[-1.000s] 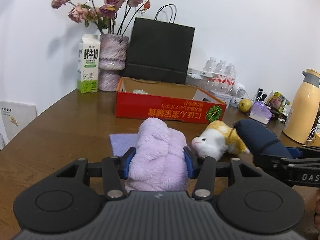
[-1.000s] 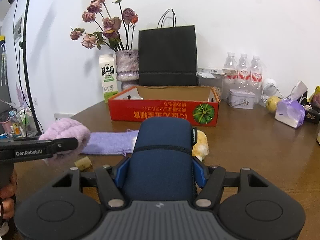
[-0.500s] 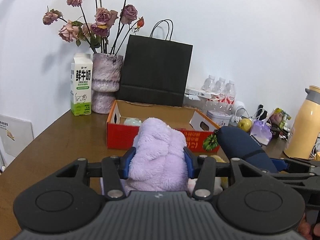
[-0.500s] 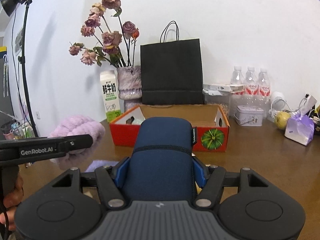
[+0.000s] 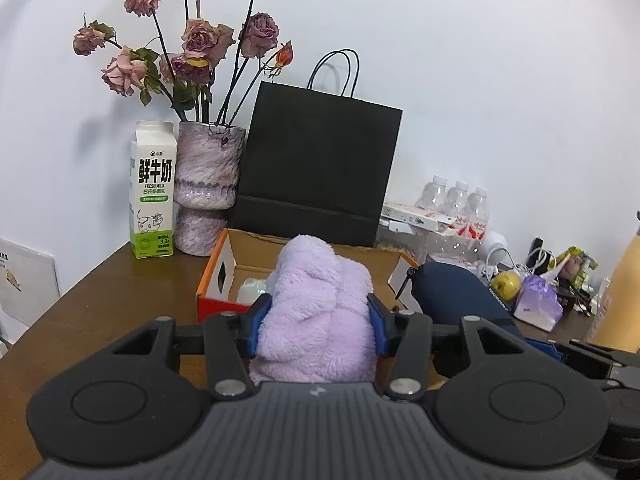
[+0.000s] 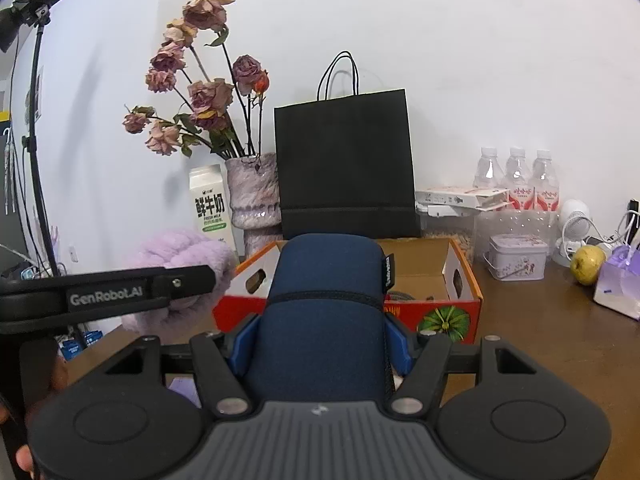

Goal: Organize objects
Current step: 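Open both grippers over the box to drop the pouch and case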

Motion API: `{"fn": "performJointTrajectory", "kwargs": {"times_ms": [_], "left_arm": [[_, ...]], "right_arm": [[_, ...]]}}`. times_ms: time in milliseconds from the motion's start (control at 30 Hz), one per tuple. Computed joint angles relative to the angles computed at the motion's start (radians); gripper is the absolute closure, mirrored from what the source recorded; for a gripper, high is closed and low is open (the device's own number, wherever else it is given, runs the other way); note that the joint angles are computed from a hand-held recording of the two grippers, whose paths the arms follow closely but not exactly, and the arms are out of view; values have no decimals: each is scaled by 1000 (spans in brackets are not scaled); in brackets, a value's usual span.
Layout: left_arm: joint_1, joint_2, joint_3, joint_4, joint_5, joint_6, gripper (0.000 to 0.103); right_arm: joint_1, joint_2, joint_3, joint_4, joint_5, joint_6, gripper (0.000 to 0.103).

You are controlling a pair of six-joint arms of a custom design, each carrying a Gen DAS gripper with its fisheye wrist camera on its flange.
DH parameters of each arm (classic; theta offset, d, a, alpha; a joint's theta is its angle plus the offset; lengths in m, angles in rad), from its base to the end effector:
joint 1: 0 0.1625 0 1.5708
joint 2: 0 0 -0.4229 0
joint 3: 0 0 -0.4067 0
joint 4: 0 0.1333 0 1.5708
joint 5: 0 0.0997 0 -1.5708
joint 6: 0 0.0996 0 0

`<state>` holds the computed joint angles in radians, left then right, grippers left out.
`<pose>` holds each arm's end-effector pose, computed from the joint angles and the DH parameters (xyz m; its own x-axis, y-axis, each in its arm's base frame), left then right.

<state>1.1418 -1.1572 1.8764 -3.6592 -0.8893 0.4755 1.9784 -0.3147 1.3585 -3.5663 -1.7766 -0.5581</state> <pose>-0.0595 -0.6014 0.3640 -0.8180 -0.1284 -0.5607 0.5149 0.2709 -0.8133 0.3986 -0.6382 -0.0335 -0.6965 -0.4817 0.5319 -0.7060 0.3273 -0.6280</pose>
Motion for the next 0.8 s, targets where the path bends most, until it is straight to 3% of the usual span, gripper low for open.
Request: {"fn": "performJointTrajectory", "kwargs": {"times_ms": [800], "left_arm": [[55,184,-363,95,-56,-33,53]], "right_arm": [[-19,164,-432,266,25,53,40]]}}
